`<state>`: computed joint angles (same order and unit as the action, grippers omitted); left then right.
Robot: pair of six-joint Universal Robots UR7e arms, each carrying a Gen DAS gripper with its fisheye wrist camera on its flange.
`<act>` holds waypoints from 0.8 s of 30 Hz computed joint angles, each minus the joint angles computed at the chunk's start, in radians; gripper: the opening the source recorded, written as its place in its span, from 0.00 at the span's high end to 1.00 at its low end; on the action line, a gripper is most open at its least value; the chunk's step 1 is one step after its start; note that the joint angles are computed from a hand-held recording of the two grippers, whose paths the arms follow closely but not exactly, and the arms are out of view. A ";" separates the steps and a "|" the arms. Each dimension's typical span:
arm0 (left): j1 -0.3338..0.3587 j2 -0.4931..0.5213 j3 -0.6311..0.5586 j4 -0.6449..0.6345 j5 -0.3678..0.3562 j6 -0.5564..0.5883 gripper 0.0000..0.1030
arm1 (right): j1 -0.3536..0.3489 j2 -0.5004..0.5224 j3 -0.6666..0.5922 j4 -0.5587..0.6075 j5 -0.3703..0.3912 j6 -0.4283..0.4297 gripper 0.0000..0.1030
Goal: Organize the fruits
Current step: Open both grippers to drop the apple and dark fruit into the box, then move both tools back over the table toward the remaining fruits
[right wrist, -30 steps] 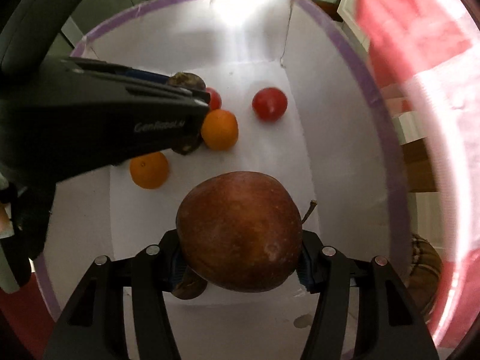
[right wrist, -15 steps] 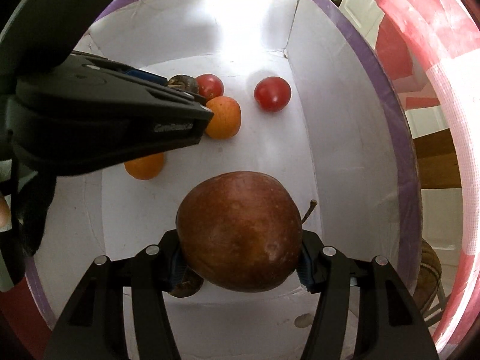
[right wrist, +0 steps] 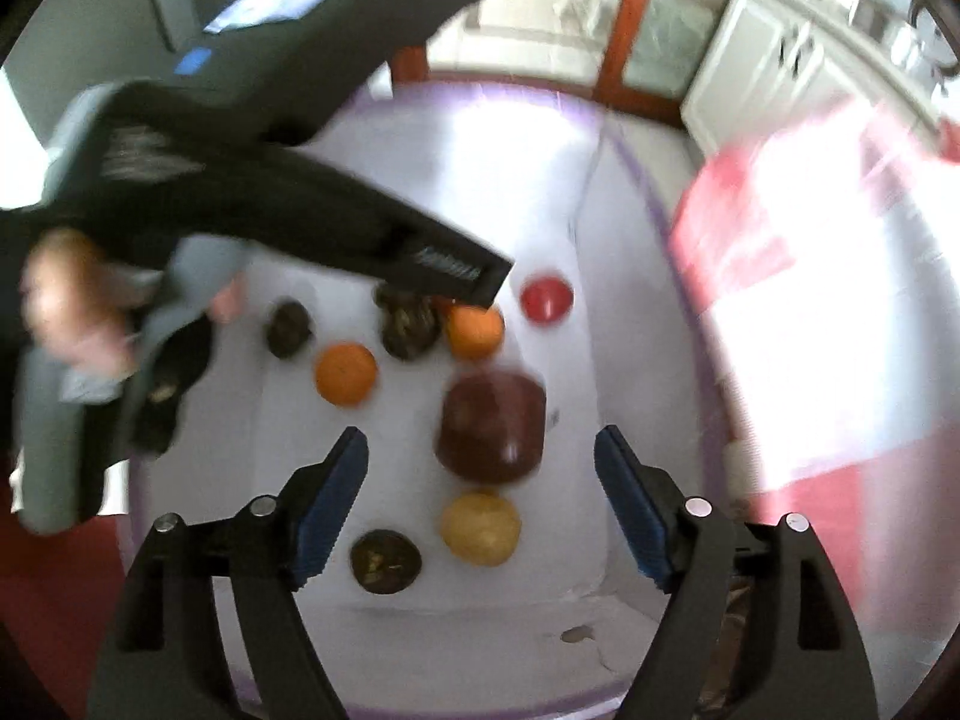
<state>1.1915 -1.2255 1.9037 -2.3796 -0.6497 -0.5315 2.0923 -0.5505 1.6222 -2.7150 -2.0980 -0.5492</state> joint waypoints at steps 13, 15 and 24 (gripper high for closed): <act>-0.308 0.146 -0.087 -0.638 -0.092 0.555 0.02 | -0.100 -0.490 0.271 -0.475 0.199 0.073 0.16; -0.317 0.213 -0.167 -0.546 -0.216 0.517 0.02 | -0.143 -0.546 0.288 -0.520 0.123 0.132 0.16; -0.342 0.788 -0.785 -0.346 -0.417 0.588 0.02 | -0.402 -0.649 0.239 -0.583 -0.098 0.233 0.16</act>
<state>0.8497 -0.4371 1.1183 -2.7256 -1.0672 0.0562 1.6904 -1.1998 1.8608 -3.2975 -2.1960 -0.3161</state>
